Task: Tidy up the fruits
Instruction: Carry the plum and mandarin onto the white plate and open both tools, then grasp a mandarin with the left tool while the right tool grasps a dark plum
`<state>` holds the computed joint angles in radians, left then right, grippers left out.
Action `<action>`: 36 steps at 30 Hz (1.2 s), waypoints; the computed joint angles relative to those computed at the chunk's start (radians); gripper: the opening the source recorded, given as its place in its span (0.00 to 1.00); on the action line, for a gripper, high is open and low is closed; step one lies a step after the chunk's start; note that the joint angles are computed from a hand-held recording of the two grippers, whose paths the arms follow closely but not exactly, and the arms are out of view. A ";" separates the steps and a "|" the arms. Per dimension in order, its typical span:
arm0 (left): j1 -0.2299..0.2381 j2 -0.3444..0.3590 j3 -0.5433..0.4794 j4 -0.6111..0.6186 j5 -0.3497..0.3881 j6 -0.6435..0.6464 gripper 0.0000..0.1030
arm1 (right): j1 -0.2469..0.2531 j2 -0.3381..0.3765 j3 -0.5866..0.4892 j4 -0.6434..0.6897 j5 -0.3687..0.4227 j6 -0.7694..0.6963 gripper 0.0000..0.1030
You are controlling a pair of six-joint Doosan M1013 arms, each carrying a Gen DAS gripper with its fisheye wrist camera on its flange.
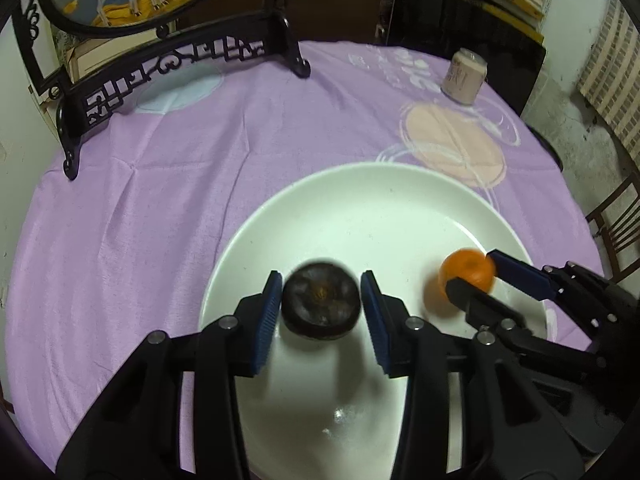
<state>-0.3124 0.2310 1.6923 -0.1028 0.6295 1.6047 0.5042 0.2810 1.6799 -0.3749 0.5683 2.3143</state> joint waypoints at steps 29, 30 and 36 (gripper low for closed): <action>0.109 -0.421 0.463 -0.234 -0.077 0.328 0.76 | 0.269 -0.224 0.267 -0.115 0.100 0.221 0.74; 0.116 -0.423 0.467 -0.241 -0.074 0.330 0.76 | 0.265 -0.212 0.262 -0.096 0.106 0.197 0.74; 0.134 -0.432 0.479 -0.234 -0.058 0.315 0.77 | 0.241 -0.176 0.258 -0.043 0.069 0.125 0.69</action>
<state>-0.1782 -0.2014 2.1713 -0.3371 0.5717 1.9198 0.7453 0.1050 1.9380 -0.4182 0.6369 2.4393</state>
